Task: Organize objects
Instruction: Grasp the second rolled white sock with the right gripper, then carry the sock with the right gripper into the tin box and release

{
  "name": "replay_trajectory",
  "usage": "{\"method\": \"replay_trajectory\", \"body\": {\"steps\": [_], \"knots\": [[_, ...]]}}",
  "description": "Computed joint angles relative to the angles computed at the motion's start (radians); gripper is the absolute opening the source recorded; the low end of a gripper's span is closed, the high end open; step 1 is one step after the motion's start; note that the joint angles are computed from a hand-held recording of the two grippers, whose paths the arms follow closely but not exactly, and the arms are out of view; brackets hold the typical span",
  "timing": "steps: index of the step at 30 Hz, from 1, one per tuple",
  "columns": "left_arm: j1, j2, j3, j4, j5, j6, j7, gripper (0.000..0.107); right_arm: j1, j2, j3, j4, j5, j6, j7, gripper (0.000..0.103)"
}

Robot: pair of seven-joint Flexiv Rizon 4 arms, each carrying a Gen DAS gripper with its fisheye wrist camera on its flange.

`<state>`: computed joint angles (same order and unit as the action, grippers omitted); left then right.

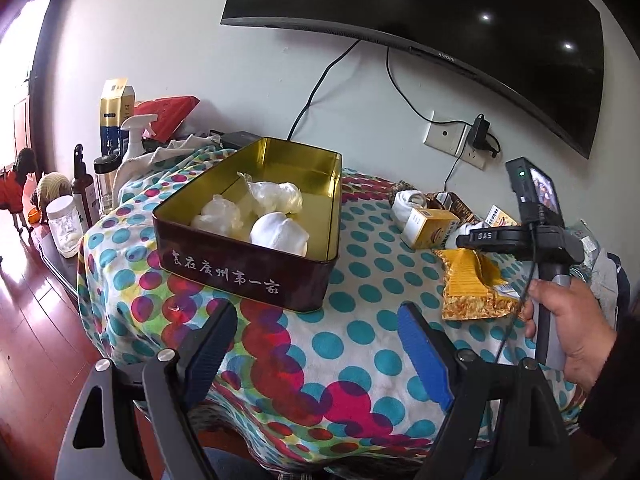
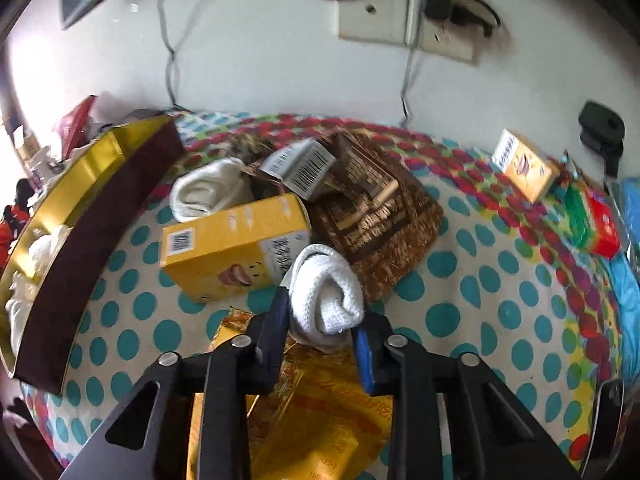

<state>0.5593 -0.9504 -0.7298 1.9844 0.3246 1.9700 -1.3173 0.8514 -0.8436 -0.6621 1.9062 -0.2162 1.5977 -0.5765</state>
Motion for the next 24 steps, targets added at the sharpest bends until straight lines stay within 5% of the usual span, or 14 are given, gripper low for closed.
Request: {"method": "replay_trajectory", "body": {"steps": [3,9,24], "knots": [[-0.001,-0.001,0.001,-0.002,-0.006,-0.007,-0.003,0.084,0.083,-0.018,-0.091,0.037,0.019,0.048,-0.006,0.025],[0.003,-0.002,-0.005,0.004,-0.011,-0.013,-0.002,0.084,0.121,-0.012,-0.119,0.042,0.093,0.068,-0.054,0.025],[-0.041,0.033,0.069,-0.005,-0.047,-0.003,-0.067,0.084,0.024,-0.032,0.055,-0.238,-0.047,-0.024,-0.143,0.025]]}}
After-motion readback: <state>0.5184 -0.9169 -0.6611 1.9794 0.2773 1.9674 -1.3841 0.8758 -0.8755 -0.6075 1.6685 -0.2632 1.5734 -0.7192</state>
